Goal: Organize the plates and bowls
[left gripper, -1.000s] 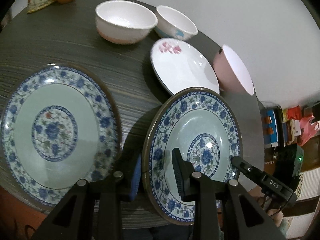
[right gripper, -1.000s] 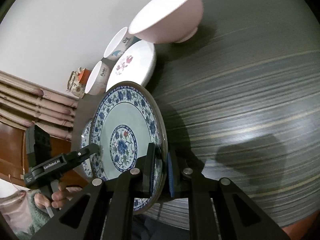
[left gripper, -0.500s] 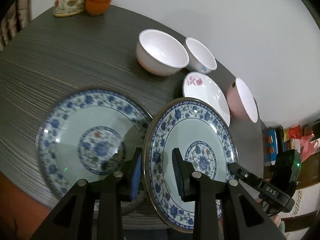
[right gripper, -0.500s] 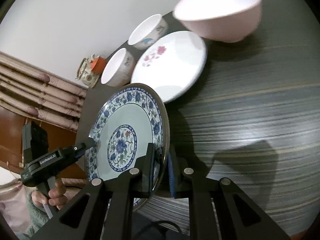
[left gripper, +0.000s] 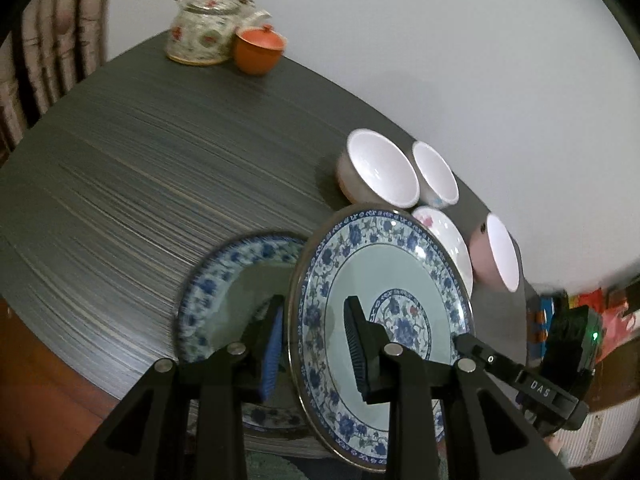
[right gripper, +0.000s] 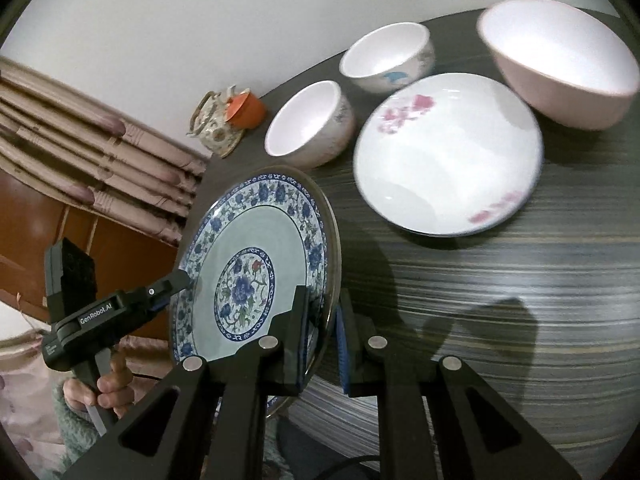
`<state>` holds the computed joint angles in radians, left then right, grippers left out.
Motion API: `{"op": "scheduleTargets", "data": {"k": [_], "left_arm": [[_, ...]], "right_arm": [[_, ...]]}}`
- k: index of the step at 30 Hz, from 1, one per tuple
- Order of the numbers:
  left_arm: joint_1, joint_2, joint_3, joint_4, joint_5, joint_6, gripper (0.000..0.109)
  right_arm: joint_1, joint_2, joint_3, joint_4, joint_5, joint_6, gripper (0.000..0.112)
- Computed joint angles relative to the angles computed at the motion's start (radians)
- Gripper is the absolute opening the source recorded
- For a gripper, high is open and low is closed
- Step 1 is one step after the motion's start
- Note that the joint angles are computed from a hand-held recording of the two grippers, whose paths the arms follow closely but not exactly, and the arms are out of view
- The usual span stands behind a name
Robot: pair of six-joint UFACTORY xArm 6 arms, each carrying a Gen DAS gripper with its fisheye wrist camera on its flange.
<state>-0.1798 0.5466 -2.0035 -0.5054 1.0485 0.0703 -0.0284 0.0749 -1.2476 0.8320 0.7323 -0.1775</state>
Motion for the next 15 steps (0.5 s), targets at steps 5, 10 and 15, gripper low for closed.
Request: {"op": "scheduleTargets", "data": {"k": [5,10,15], "left_arm": [[0.032,-0.015,0.031,-0.006,-0.033,-0.019,0.028],[0.054,-0.001,0.038,0.000,-0.045,-0.036,0.029],[0.069,0.020,0.038,-0.013,-0.039,-0.032,0.028]], "right_arm": [[0.039,0.058,-0.074,-0.004,0.009,0.011,0.013],[0.073,0.103,-0.112,-0.014,0.014,0.028,0.014],[0.091,0.128,-0.120,-0.034,0.016,0.055,0.014]]}}
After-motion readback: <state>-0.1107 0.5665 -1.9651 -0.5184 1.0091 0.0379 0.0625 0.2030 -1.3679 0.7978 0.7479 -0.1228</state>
